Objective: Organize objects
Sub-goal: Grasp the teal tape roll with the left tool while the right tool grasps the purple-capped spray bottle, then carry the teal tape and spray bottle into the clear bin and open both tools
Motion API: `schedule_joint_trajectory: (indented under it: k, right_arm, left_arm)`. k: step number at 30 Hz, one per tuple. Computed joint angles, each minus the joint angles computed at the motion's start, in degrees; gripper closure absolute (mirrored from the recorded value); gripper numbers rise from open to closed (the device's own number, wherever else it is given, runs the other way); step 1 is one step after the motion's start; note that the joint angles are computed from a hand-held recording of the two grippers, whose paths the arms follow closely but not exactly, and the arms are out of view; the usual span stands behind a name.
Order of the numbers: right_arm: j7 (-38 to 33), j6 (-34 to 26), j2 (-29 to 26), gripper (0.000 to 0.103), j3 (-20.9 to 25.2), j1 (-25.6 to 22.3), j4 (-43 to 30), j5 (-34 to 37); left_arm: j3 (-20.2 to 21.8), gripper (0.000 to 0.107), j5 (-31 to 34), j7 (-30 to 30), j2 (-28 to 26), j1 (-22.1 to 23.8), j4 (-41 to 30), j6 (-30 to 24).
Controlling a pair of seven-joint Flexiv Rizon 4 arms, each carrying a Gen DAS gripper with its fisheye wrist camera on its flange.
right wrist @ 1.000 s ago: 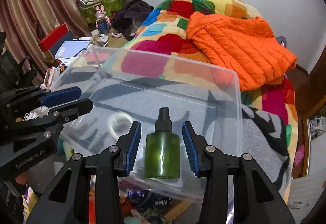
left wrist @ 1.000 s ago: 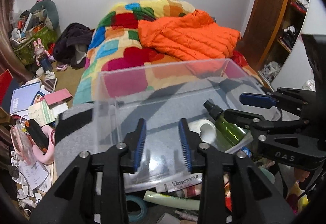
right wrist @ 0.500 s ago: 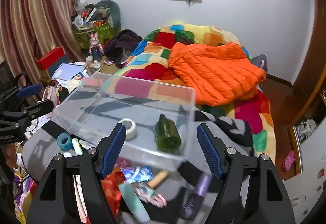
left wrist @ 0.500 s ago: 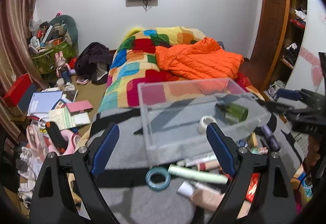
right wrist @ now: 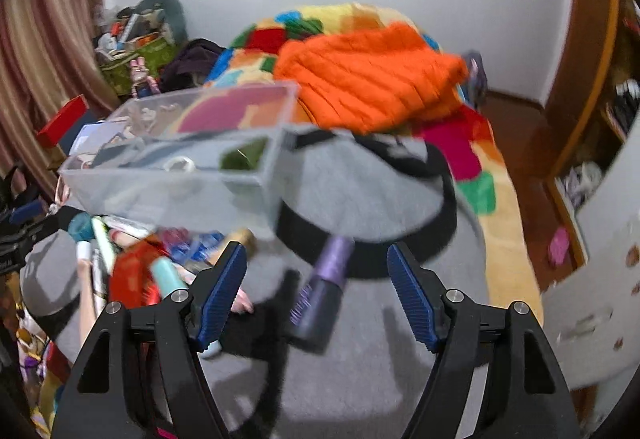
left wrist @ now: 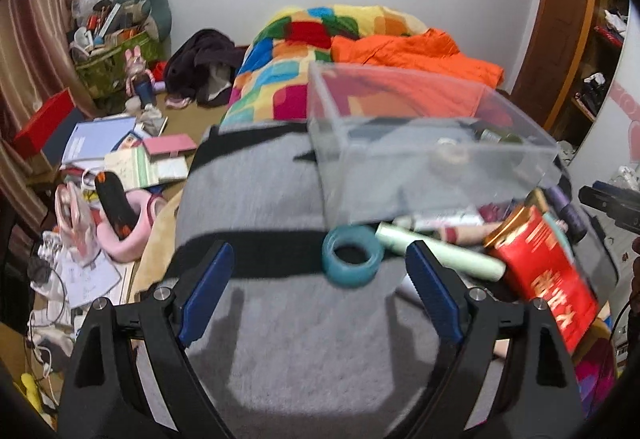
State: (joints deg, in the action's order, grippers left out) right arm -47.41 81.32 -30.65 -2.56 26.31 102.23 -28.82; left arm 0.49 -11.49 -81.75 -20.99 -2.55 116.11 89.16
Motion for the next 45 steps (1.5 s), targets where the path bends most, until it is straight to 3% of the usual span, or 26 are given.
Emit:
schedule_joint_trajectory:
  k: [3,8,14,16,18,21,29,37,43,45]
  right_arm:
    - [-1.03,-0.7,-0.95,0.033,3.04,-2.33,0.01,3.12]
    - [-1.48,-0.24,-1.89,0.039,3.18,-1.97,0.2,4.62]
    - [-3.67,-1.32,-3.11,0.067,4.97,-2.61,-1.35,6.4]
    - [-3.71,-1.19,-3.3,0.076,4.8,-2.51,-1.41,6.92]
    - [-3.1,-0.32,-3.01,0.08,3.72,-1.8,-0.75,6.84]
    - [-2.29,1.1,-2.38,0.08,2.23,-0.83,0.55,6.38]
    - [1.42,5.93,0.3,0.08,-2.35,2.15,4.34,4.75]
    - [3.91,12.38,3.05,0.08,-10.86,8.68,6.62,2.59]
    - [2.39,14.47,2.41,0.08,-15.17,12.58,3.99,3.38]
    - [0.85,13.78,1.37,0.08,-13.53,11.48,1.34,3.65]
  left_arm:
    - [-1.28,0.019,-0.9,0.65,-0.54,1.37,0.46,-0.45]
    - [-0.39,0.029,-0.61,0.27,-2.0,0.74,-0.91,-0.84]
    - [-2.94,0.032,-1.69,2.01,-3.64,1.87,-2.63,-1.13]
    - [-2.03,0.046,-1.36,1.86,-4.24,0.95,-3.37,-1.85]
    - [-4.45,0.056,-2.75,3.06,-4.28,2.79,-3.04,-2.55]
    - [-6.31,0.068,-4.01,4.39,-3.74,4.15,-1.55,-0.74]
    - [-7.17,0.068,-5.54,4.81,-1.49,4.82,1.53,1.69]
    - [-12.72,0.068,-7.02,6.26,1.55,9.07,3.15,6.37]
    - [-15.74,0.068,-6.21,6.42,1.92,10.91,1.39,8.66]
    - [-16.04,0.068,-5.85,6.1,1.45,10.87,0.16,8.94]
